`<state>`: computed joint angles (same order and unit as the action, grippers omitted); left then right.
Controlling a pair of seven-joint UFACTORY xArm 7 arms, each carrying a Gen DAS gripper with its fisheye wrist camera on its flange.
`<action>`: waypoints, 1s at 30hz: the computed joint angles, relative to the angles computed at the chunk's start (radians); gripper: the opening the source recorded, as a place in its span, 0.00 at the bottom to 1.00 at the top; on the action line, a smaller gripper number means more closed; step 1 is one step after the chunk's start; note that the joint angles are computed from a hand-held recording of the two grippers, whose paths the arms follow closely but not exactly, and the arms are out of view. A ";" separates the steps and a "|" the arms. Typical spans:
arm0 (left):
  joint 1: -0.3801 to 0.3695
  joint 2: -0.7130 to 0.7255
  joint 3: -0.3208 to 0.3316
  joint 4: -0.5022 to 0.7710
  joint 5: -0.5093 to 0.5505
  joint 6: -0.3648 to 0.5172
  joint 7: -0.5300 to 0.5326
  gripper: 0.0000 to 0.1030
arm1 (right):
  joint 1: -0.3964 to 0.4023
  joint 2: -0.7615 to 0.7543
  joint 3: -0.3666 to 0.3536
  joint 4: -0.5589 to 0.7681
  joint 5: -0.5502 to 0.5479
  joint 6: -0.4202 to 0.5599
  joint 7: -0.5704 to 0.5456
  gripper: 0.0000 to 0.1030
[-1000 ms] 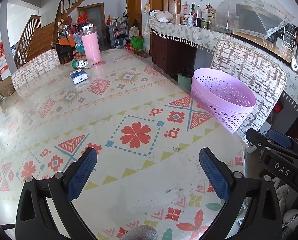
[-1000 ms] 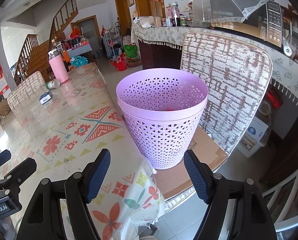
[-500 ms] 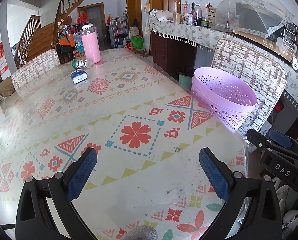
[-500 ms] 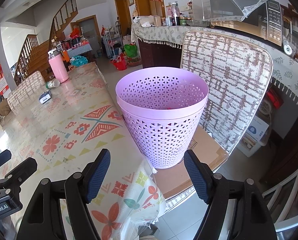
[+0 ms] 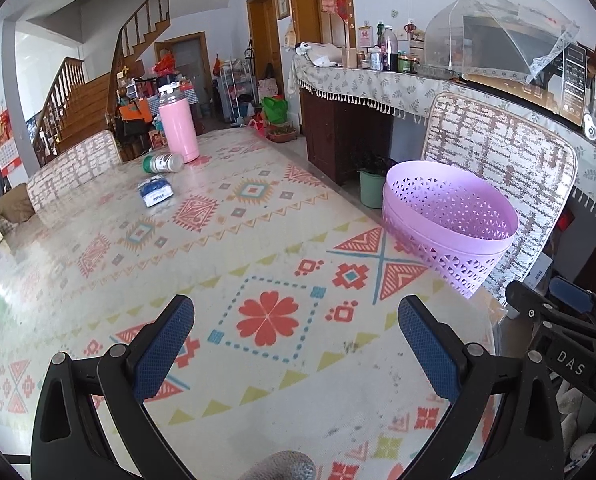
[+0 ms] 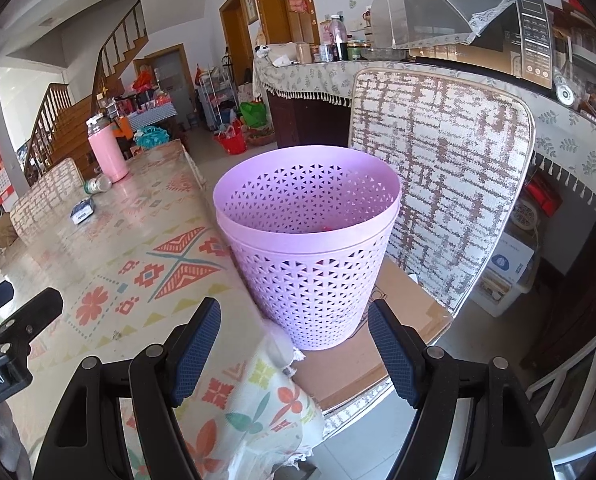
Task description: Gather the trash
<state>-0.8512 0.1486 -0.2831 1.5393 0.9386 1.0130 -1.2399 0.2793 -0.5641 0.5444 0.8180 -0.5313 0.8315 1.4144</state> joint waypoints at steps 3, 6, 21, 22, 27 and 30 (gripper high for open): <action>-0.007 0.034 0.005 0.050 0.001 0.010 0.029 0.99 | -0.001 -0.012 -0.015 -0.017 0.001 -0.009 -0.002 0.78; -0.020 0.062 0.018 0.093 -0.008 0.014 0.057 0.99 | -0.009 -0.027 -0.026 -0.036 0.003 -0.021 -0.005 0.78; -0.103 0.250 0.121 0.356 -0.138 0.031 0.223 0.99 | -0.058 -0.078 -0.068 -0.113 0.040 -0.102 -0.042 0.78; -0.109 0.260 0.128 0.372 -0.146 0.034 0.232 0.99 | -0.063 -0.079 -0.067 -0.115 0.041 -0.103 -0.046 0.78; -0.131 0.313 0.157 0.450 -0.191 0.042 0.275 0.99 | -0.077 -0.092 -0.075 -0.132 0.052 -0.120 -0.066 0.79; -0.147 0.350 0.176 0.506 -0.212 0.055 0.301 0.99 | -0.082 -0.100 -0.080 -0.143 0.063 -0.128 -0.077 0.80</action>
<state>-0.9984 0.4988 -0.1073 2.0454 0.7266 1.0676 -0.9394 0.1971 -0.6641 0.4646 0.6746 -0.4682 0.7035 1.3372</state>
